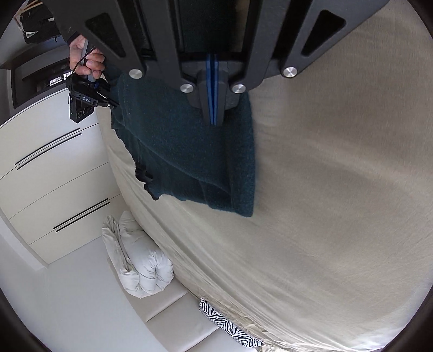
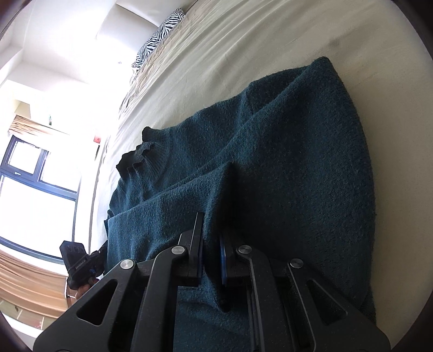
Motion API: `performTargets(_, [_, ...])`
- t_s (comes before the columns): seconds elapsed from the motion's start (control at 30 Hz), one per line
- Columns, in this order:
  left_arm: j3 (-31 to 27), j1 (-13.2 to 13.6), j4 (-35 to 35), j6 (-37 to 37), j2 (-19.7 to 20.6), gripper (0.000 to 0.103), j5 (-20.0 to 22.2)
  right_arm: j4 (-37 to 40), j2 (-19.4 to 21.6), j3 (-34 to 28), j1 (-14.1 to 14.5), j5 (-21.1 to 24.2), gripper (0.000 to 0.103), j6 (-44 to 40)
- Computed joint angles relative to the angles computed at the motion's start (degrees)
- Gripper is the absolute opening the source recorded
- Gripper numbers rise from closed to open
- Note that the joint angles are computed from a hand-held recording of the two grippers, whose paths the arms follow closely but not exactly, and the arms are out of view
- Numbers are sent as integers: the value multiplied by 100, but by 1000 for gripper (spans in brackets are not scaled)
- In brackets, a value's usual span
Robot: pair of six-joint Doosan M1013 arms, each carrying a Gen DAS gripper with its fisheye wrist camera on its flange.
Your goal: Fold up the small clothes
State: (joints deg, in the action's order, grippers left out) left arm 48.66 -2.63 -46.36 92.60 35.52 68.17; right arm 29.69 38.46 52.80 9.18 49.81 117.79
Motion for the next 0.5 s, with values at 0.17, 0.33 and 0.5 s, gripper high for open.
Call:
performTargets(0.17, [634, -25, 33, 328, -397, 3, -176, -55, -95, 169, 22, -212, 7, 169])
performTargets(0.33, [935, -16, 98, 548, -620, 4, -273, 28, -225, 384, 16, -415, 9, 246])
performTargets(0.5, [1204, -6, 296, 631, -849, 7, -340, -321, -415, 572, 40, -459, 12, 542])
